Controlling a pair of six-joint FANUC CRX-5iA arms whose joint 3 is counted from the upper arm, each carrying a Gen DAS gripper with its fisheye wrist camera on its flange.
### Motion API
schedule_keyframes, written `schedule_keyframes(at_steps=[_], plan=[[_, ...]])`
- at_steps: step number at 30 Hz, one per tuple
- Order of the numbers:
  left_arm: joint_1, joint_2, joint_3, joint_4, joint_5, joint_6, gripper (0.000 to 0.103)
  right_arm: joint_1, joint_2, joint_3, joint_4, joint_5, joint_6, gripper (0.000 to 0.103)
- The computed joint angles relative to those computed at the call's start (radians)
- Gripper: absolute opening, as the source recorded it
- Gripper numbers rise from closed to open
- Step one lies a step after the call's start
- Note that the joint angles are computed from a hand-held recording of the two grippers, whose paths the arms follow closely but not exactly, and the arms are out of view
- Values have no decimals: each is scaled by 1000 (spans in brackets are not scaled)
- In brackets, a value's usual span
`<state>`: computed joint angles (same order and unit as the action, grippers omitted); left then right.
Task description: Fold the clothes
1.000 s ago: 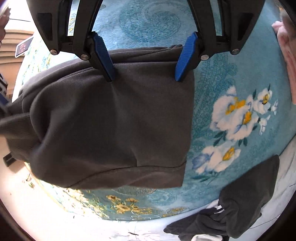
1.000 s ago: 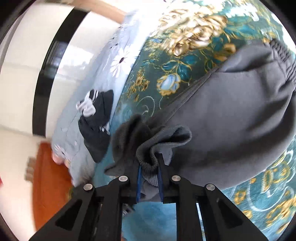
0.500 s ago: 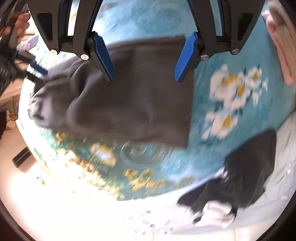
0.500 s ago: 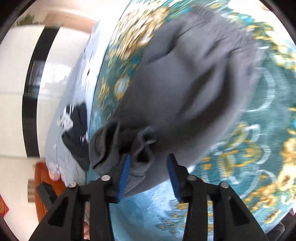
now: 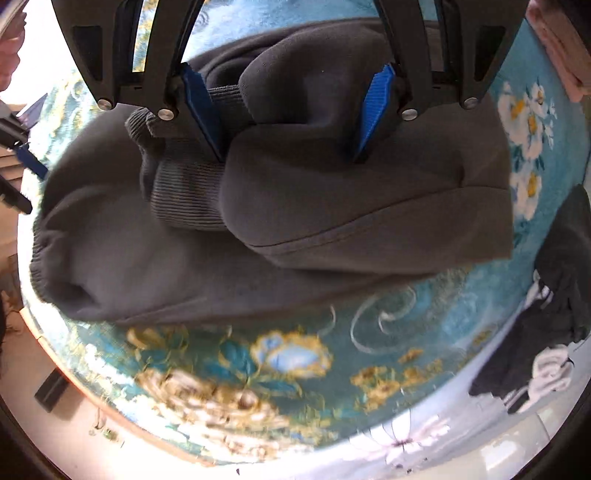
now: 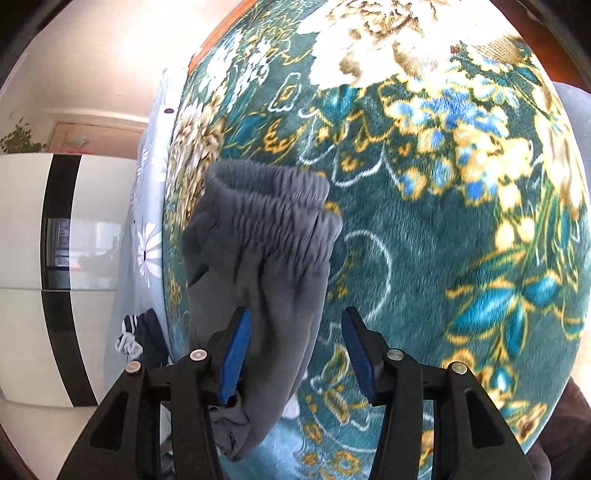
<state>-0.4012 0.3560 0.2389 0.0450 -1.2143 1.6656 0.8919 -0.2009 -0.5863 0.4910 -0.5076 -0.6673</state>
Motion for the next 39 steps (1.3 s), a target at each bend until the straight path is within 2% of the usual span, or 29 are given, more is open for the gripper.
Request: schedule_keyframes(at_steps=[4,8,13,15,16,17,20,25,28,33,36,39], plan=[[7,17,19,6,-25,0,79,-30,-9,-26,-45,31,45,53],[1,-3,-7,-10,4,-4,81,-58,14,-36,-34,87,25,53],[0,-10,-10,-15,-5,-8,81,-68,36,-30,-4,102,-45,52],[2,-15,-15,-12,-5,-13,81,-66,39,-22,11,94,-71,41],[4,-18,-19,-10,-3,-15,81,-60,42,-6,5,70,-59,37],[5,-23,-26,-8,0,-16,81,-52,43,13,5,41,-41,30],[11,-42,-53,0,17,-24,81,-26,42,63,31,-34,0,25],[50,-89,-104,69,12,-37,81,50,105,254,74,-243,200,24],[117,-162,-191,180,43,-73,80,107,173,392,109,-368,354,24],[260,-306,-337,310,96,-160,80,199,339,650,155,-520,641,24],[352,-361,-403,369,104,-170,80,247,466,818,145,-598,837,24],[416,-374,-436,403,97,-165,80,282,602,989,105,-672,1023,24]])
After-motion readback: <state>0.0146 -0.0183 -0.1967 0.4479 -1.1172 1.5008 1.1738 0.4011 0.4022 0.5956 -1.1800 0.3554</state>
